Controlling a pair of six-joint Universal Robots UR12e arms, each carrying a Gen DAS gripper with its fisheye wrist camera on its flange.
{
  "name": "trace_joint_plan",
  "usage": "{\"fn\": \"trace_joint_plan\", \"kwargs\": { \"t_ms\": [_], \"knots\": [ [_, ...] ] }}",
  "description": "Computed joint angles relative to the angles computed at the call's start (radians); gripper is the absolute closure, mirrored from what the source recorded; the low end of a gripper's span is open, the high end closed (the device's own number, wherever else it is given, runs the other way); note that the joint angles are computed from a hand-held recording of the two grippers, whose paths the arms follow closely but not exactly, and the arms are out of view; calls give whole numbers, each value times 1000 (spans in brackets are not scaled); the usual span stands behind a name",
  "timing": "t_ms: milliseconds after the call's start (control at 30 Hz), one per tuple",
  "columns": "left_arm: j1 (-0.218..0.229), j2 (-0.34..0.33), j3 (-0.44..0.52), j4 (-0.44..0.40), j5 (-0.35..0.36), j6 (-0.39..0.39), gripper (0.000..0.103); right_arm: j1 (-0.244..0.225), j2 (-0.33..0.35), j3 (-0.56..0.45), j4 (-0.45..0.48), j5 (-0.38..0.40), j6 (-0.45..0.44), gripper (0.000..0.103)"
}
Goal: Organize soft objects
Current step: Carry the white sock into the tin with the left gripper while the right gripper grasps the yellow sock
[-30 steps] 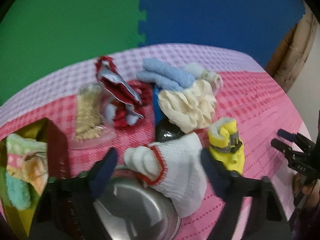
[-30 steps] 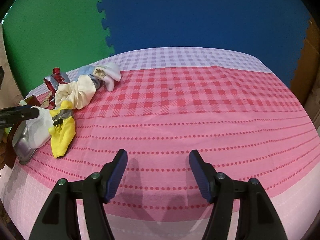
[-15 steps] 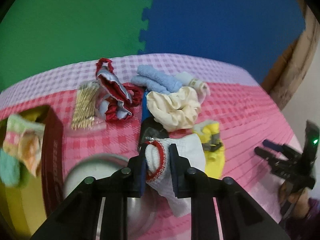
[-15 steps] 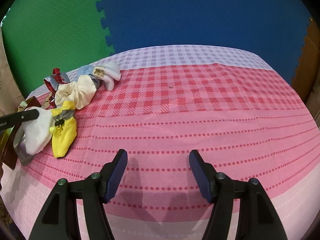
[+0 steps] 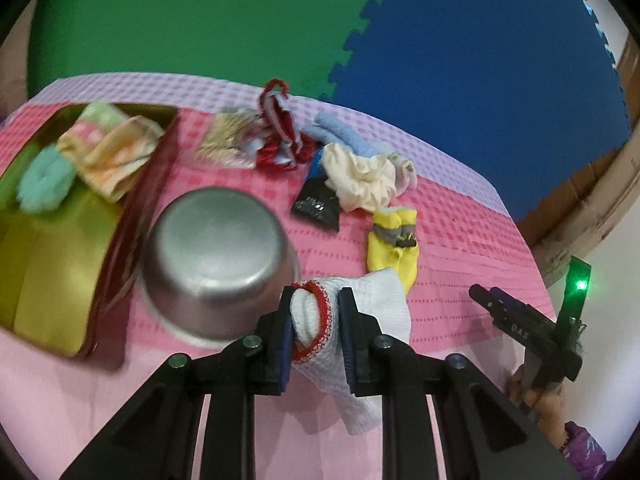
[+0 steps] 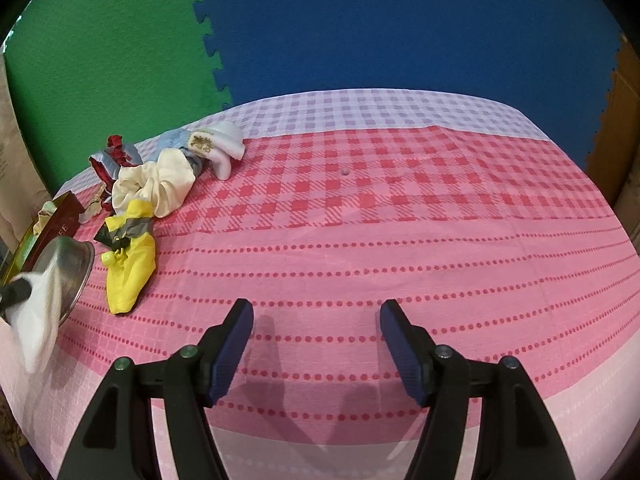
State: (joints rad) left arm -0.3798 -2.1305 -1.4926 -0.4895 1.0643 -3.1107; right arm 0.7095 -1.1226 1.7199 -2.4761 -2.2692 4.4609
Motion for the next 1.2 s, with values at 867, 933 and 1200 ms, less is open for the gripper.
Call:
{"fn": "trace_joint_plan", "kwargs": {
  "t_ms": [867,933,1200],
  "knots": [
    [110,145,-230,225,15,-219,85,-22,151,-216,-145,124,-237,35],
    [115,148,-234,243,14,-235,85,-26,162,-232,-137,124,-255,35],
    [129,145,-191,251,68,-222,84,-34,186,-270,-93,125,-290,62]
  ]
}}
